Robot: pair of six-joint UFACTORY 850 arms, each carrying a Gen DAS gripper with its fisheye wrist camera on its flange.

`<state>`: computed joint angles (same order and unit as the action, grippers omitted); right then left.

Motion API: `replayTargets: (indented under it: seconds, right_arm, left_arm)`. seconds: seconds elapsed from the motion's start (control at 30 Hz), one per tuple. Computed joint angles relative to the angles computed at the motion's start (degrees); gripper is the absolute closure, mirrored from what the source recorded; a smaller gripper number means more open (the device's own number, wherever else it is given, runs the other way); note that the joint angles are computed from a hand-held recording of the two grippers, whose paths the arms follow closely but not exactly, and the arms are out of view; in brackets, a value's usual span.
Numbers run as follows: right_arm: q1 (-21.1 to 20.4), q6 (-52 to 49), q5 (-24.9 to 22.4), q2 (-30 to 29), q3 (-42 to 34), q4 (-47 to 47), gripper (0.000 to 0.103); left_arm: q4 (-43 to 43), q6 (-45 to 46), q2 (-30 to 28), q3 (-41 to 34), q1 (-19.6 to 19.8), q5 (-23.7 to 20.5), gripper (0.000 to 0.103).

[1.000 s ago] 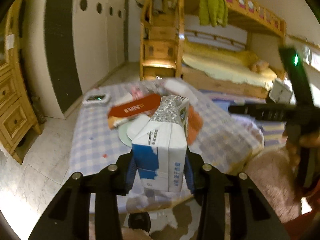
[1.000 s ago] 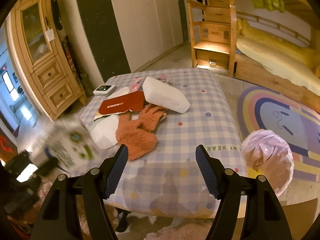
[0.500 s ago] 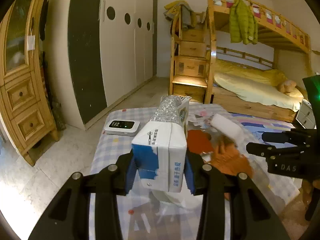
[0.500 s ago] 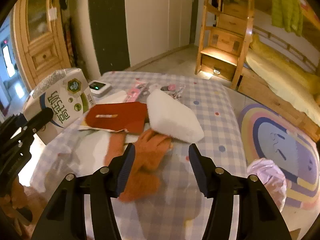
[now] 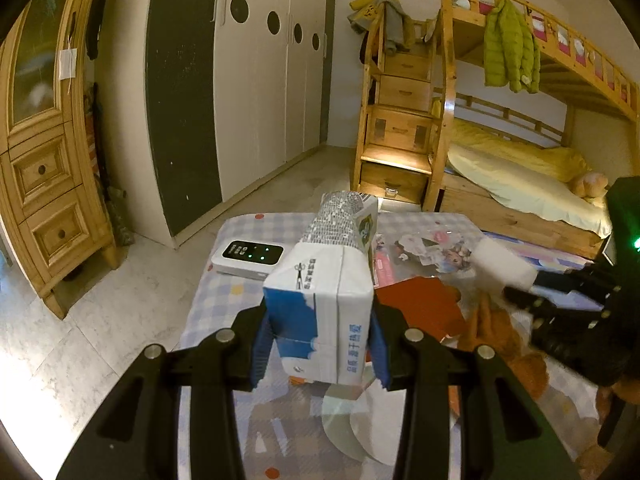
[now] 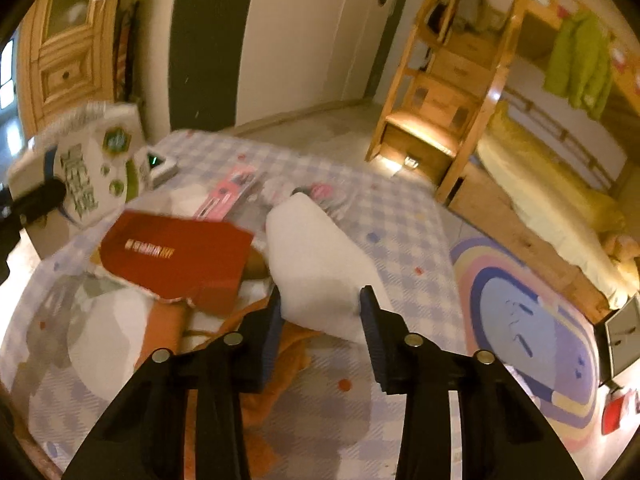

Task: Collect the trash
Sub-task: 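Lift the milk carton with the left gripper while the right gripper grasps the white foam block, then carry carton and foam block over the bin and open both grippers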

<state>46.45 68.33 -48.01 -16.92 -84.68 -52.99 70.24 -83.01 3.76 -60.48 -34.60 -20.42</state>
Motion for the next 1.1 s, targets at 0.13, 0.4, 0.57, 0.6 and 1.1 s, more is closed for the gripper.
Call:
replayTargets:
  seconds: [0.13, 0.4, 0.57, 0.6, 1.1]
  right_arm:
    - [-0.8, 7.5, 1.0, 6.2, 4.8, -3.8, 0.068]
    - [-0.9, 18.0, 2.5, 23.3, 19.4, -1.3, 0.068]
    - [0.8, 25.0, 0.4, 30.5, 26.5, -1.1, 0.068]
    - [1.2, 26.4, -0.3, 31.8, 27.8, -1.2, 0.068]
    - [-4.6, 36.0, -2.3, 47.8, 43.0, 1.1, 0.066]
  left_arm:
    - [0.2, 0.2, 0.4, 0.4, 0.0, 0.7, 0.065]
    - [2.4, -0.2, 3.1, 2.3, -4.9, 3.8, 0.065]
    - [-12.2, 14.7, 1.3, -0.9, -10.3, 8.1, 0.065]
    - [-13.9, 16.6, 0.5, -1.8, -11.4, 8.4, 0.065]
    - [-47.8, 56.7, -20.1, -22.9, -22.5, 8.4, 0.064]
